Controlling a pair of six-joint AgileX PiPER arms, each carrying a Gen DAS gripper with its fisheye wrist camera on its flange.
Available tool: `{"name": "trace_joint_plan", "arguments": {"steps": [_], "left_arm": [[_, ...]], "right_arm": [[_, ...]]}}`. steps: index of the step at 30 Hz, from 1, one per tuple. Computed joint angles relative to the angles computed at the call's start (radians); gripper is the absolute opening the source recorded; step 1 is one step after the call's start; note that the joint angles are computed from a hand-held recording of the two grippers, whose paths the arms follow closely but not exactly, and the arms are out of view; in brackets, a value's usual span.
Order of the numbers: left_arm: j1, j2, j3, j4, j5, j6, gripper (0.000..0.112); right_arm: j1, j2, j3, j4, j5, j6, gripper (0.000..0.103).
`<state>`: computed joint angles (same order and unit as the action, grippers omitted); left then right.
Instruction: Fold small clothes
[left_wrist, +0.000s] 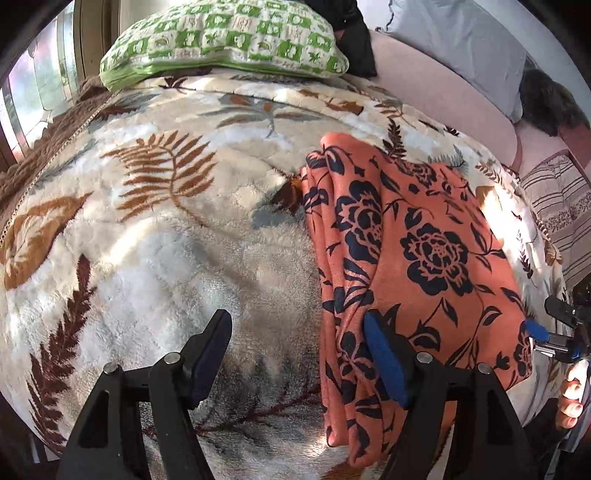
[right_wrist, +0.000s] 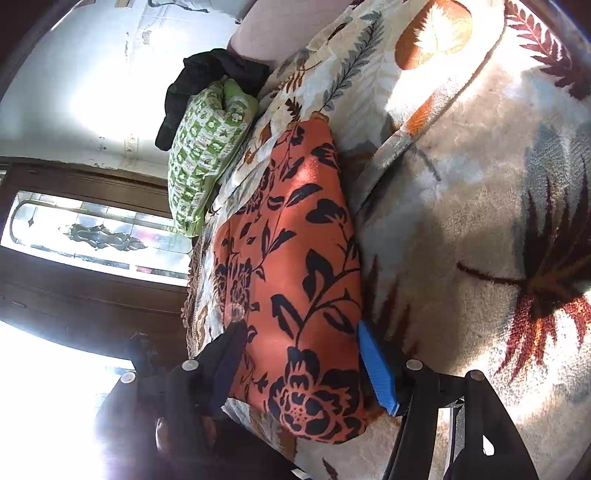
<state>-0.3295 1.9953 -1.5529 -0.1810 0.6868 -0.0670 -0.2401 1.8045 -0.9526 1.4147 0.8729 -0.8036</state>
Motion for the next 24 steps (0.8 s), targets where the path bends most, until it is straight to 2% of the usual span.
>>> {"name": "trace_joint_plan", "arguments": {"steps": [3, 4, 6, 8, 12, 15, 18, 20, 22, 24], "left_arm": [[-0.032, 0.005, 0.003, 0.071, 0.002, -0.016, 0.075], [-0.027, 0.034, -0.021, 0.073, 0.031, -0.02, 0.076], [-0.008, 0.018, -0.002, 0.02, 0.024, -0.009, 0.076], [-0.018, -0.019, 0.024, 0.039, 0.002, -0.014, 0.076], [-0.027, -0.039, -0.006, 0.038, -0.006, 0.003, 0.076], [-0.033, 0.028, -0.122, 0.03, 0.028, 0.003, 0.076], [-0.06, 0.146, -0.275, 0.133, 0.106, -0.095, 0.076], [-0.068, 0.227, -0.366, 0.191, 0.188, -0.17, 0.076], [-0.065, 0.222, -0.345, 0.184, 0.177, -0.219, 0.079], [-0.082, 0.171, -0.284, 0.232, 0.141, -0.265, 0.079]], "right_arm": [[0.021, -0.03, -0.007, -0.037, -0.019, 0.01, 0.071], [0.031, -0.022, -0.016, -0.041, -0.026, 0.012, 0.073], [0.05, 0.034, -0.065, -0.09, -0.004, 0.072, 0.074], [0.066, 0.054, -0.102, -0.161, 0.012, 0.119, 0.074], [0.052, 0.009, -0.106, -0.17, -0.028, 0.122, 0.074], [0.036, -0.018, -0.126, -0.099, -0.054, 0.093, 0.074], [0.039, 0.022, -0.192, -0.006, 0.04, 0.034, 0.074], [0.064, 0.108, -0.276, -0.004, 0.089, 0.064, 0.08], [0.102, 0.209, -0.378, -0.107, 0.083, 0.192, 0.081], [0.114, 0.211, -0.392, -0.131, 0.086, 0.215, 0.082]]}}
